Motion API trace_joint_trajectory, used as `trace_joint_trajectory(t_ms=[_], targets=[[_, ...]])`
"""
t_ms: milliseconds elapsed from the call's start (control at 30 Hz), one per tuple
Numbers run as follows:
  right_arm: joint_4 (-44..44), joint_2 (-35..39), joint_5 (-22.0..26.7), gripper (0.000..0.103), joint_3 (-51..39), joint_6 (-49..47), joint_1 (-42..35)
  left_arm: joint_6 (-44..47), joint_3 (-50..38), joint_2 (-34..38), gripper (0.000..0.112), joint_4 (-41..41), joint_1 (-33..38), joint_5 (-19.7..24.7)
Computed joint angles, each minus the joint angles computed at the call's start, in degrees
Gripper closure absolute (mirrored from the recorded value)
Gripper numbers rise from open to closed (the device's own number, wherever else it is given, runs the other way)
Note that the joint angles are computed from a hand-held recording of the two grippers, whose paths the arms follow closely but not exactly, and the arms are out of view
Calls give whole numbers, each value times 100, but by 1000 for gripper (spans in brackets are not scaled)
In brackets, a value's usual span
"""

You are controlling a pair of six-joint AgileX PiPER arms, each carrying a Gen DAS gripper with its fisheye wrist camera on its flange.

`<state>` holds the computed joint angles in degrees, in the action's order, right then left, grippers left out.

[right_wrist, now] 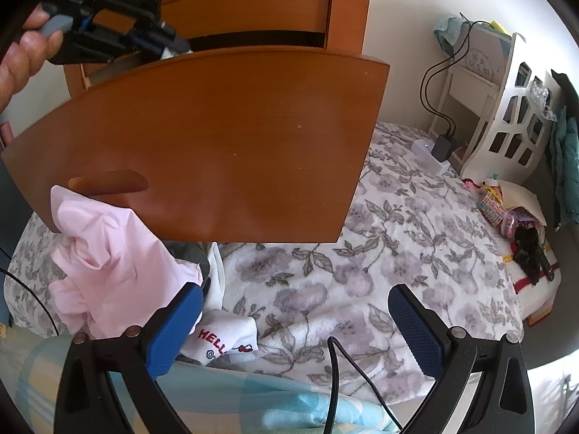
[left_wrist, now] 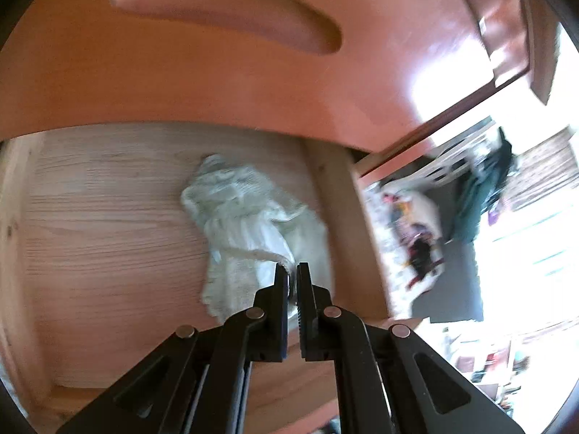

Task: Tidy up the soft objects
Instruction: 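Grasp the pale green lace garment with the left gripper, then lift the pale green lace garment out of the drawer with the left gripper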

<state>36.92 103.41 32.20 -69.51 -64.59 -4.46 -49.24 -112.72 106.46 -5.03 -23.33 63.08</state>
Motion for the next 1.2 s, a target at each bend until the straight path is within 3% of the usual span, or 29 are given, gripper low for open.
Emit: trace_joint_trajectory(t_ms=[533,667,867,1200], targets=[[-192,-75,-207,0,123,70,120,278,2292,-1388,108,-473,67,-3281],[-259,-103,-286,0,170,92,161,376,2288,-1626,108,-366,-4,-3484],[-317,-123,-365,0,218,117,205,176,1988,-1961,108,273,-268,-3456],[-312,-156,-392,0,242,81,203,-842,968,-2297,108,2426,-1328,-3033]])
